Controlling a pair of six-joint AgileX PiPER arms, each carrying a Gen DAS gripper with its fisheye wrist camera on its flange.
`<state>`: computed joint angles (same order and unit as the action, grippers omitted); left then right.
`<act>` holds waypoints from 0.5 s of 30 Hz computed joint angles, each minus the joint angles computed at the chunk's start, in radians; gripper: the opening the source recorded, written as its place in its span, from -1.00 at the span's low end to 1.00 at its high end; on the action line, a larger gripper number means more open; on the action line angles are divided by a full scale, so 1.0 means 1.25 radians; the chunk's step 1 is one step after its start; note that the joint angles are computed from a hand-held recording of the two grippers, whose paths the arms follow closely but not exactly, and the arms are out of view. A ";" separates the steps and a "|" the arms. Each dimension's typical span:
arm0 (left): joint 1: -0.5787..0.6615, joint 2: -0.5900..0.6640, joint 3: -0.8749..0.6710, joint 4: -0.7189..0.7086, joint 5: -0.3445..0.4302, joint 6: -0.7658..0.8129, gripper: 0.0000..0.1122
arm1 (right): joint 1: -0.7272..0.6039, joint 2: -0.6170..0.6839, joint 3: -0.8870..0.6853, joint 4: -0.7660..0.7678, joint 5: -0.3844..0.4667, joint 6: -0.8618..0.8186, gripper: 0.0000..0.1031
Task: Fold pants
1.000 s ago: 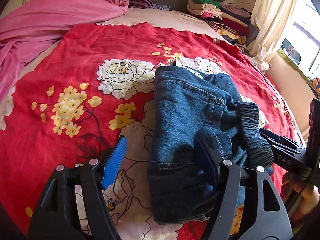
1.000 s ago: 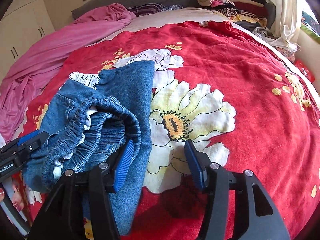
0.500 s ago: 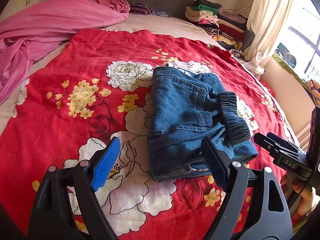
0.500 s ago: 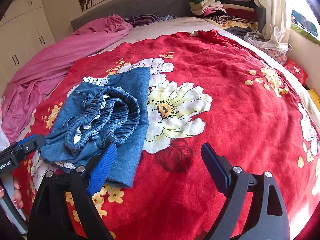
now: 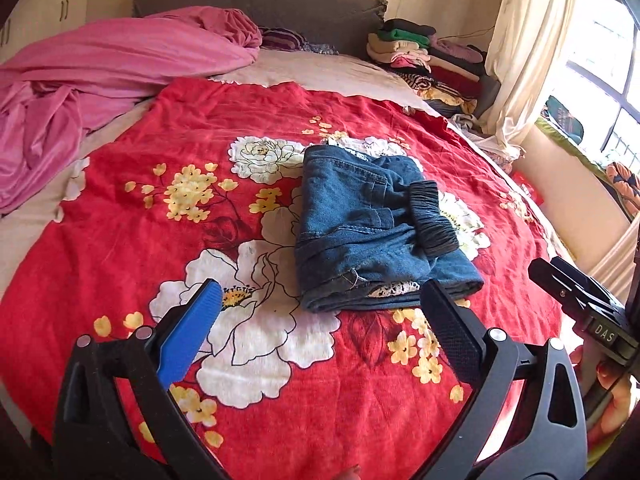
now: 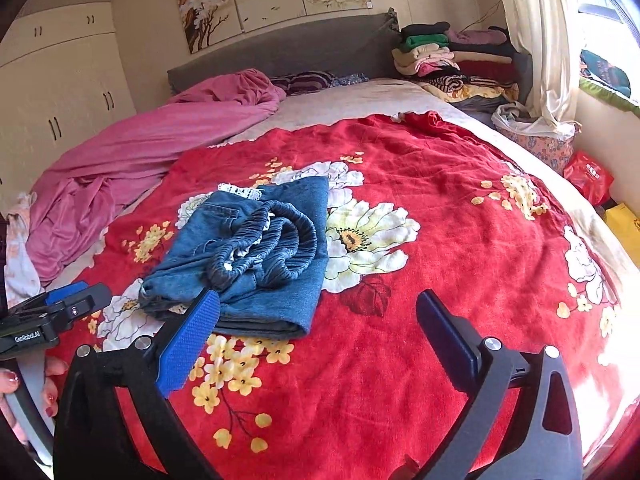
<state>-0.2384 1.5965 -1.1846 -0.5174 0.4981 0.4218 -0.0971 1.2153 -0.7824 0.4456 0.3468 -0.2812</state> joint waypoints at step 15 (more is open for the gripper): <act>0.008 -0.167 0.090 -0.001 0.009 0.003 0.66 | 0.070 -0.198 0.025 -0.255 0.070 0.252 0.91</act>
<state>-0.2285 1.3874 -1.0716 -0.5190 0.5093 0.4252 -0.0099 0.9673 -0.7507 0.1274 0.4349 0.0338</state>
